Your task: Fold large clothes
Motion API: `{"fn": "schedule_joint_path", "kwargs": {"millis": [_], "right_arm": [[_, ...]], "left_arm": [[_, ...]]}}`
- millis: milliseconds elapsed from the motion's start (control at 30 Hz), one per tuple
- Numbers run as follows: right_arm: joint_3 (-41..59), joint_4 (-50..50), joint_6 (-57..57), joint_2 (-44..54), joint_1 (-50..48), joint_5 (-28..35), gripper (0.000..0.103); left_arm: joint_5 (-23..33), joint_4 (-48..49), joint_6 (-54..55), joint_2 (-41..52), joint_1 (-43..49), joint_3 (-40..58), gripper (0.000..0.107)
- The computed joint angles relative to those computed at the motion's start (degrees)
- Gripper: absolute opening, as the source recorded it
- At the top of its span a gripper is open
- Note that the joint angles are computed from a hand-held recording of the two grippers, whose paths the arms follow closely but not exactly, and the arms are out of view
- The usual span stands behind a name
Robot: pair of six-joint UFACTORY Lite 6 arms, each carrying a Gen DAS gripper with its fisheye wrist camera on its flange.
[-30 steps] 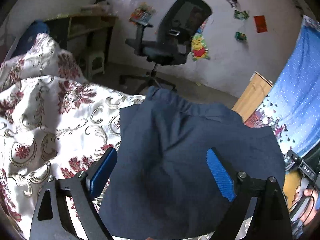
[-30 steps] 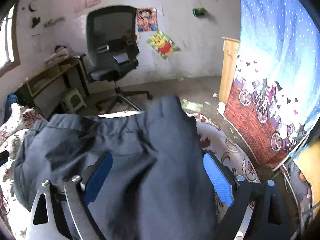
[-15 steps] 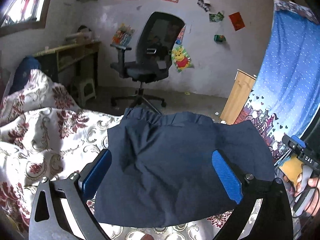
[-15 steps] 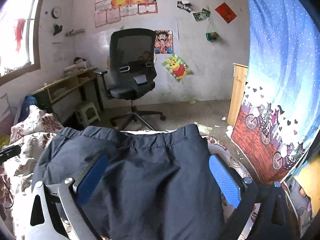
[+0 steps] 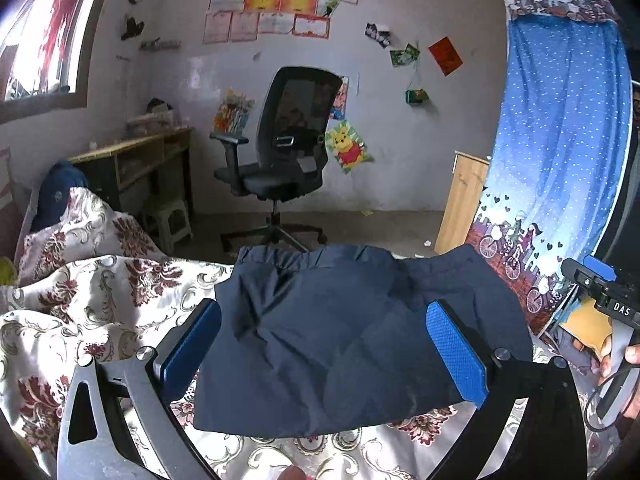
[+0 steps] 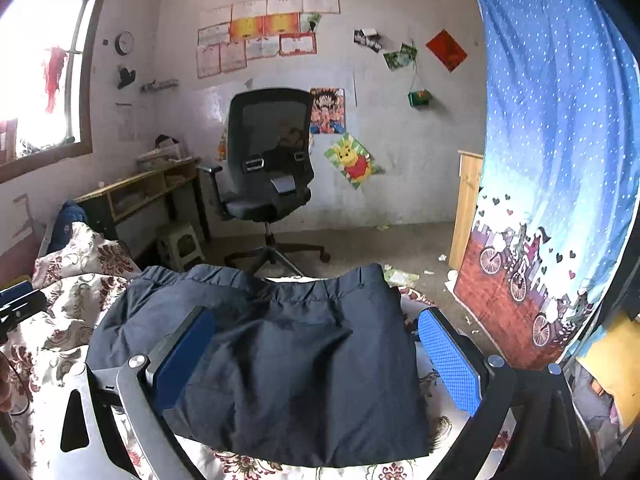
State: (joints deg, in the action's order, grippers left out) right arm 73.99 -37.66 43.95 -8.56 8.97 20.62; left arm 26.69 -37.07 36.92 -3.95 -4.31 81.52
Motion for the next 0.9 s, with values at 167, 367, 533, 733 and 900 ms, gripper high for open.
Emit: {"fn": "schedule_joint_path", "kwargs": {"millis": [167, 367, 533, 733, 900], "right_arm": [[-4.51, -3.29, 3.57, -6.39, 2.74, 1.30, 0.103], [-8.90, -7.38, 7.75, -13.45, 7.19, 4.86, 0.103], [-11.94, -11.94, 12.40, -18.08, 11.56, 8.45, 0.103], [-14.56, -15.60, 16.53, -22.09, 16.22, 12.60, 0.103], [-17.05, -20.91, 22.09, -25.36, 23.06, 18.55, 0.103]], "left_arm": [[-1.64, 0.20, 0.45, -6.48, -1.14, -5.52, 0.101], [-2.12, 0.15, 0.74, -13.25, -1.84, -10.73, 0.101], [-1.92, 0.17, 0.52, -17.80, -2.27, -14.31, 0.101], [-2.68, 3.29, -2.03, -23.50, -3.76, -18.80, 0.101], [-2.84, 6.61, -5.73, -28.28, -4.11, -22.30, 0.101]]}}
